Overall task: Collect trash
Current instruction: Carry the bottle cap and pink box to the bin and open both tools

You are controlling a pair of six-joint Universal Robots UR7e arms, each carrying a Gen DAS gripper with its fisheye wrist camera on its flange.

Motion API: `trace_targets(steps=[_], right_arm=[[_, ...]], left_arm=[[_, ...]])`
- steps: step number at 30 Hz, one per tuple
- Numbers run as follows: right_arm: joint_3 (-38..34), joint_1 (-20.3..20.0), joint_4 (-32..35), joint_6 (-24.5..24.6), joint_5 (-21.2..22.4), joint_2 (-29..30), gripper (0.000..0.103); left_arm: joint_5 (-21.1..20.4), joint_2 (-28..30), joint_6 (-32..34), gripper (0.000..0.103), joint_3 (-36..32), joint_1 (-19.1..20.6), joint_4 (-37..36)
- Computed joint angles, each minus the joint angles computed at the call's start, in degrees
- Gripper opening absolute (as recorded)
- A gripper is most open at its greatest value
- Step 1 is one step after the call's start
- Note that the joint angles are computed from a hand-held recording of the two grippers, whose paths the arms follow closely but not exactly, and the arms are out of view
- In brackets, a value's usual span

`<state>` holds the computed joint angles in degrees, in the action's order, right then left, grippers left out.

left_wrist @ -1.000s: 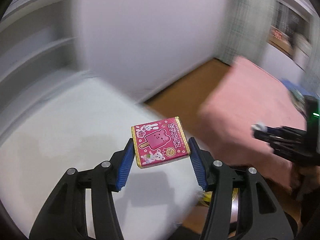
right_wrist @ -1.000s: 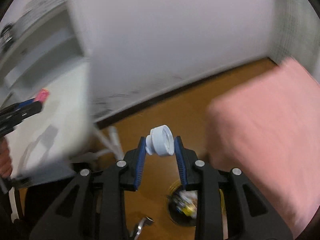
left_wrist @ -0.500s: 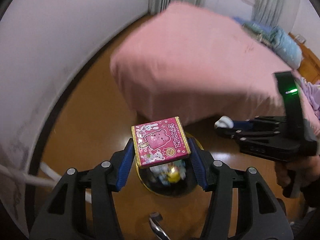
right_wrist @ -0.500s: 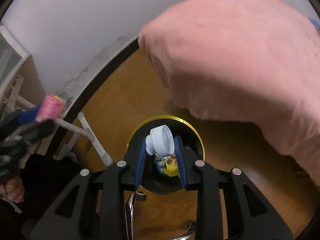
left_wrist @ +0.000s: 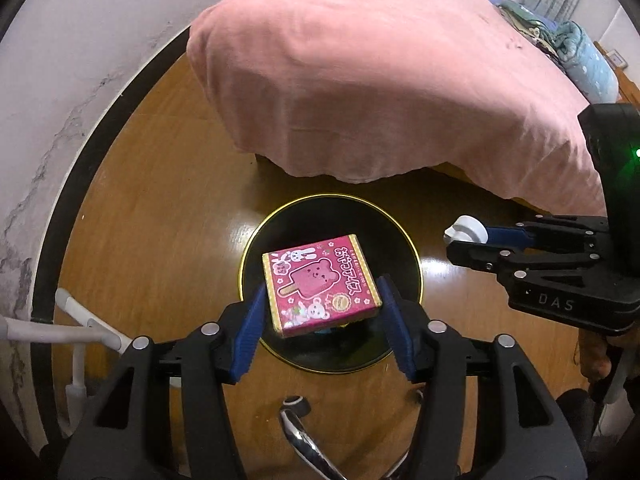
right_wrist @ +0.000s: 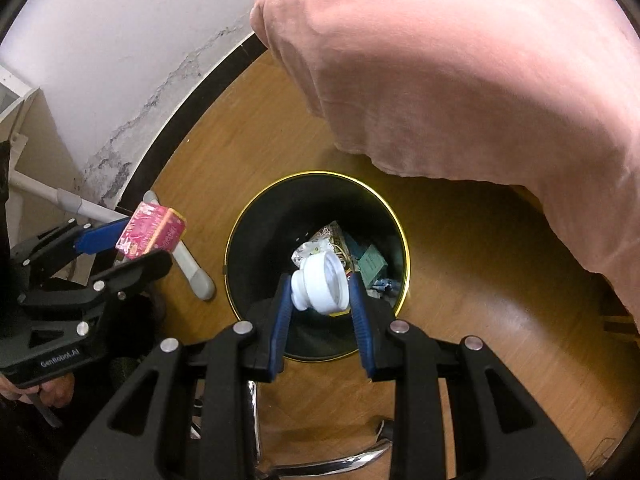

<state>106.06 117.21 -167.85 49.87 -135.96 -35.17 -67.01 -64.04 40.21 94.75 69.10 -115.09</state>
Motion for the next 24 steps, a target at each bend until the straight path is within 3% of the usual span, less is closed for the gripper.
trace_targets(steps=[1,3,14,15,17,22,24], right_arm=[[0.0,-0.1,-0.3,-0.2,0.1,0.0,0.029],[-0.1,-0.7,-1.0,-1.0,0.4,0.4,0.029],[-1.2,-0.2,0.9,-0.5,0.4,0.6,0.030],[-1.4,-0.2,1.2,-0.4,0.5,0.6,0.032],[-1.7,0.0,1.4,-0.6,0.3,0.5,0.058],[-3.9,2.2,4.9,-1.3,-3.2,-0.3,0.069],[-6.5,4.7,8.8,-2.0,-7.9,-0.7,0.076]], left_arm=[[-0.2,-1.4,-0.3,0.068,0.6,-0.3,0.9],[-0.6,-1.8,-0.2,0.074,1.0,-0.4,0.3],[-1.6,-2.9,-0.5,0.076,-0.3,-0.8,1.3],[-1.6,-3.1,-0.3,0.076,-0.4,-0.9,1.2],[-1.8,-3.5,-0.3,0.078,-0.9,-1.0,1.2],[-3.8,-5.0,-0.5,0.082,-4.0,-2.0,2.2],[-6.7,-6.3,-0.2,0.087,-6.9,-2.7,3.6]])
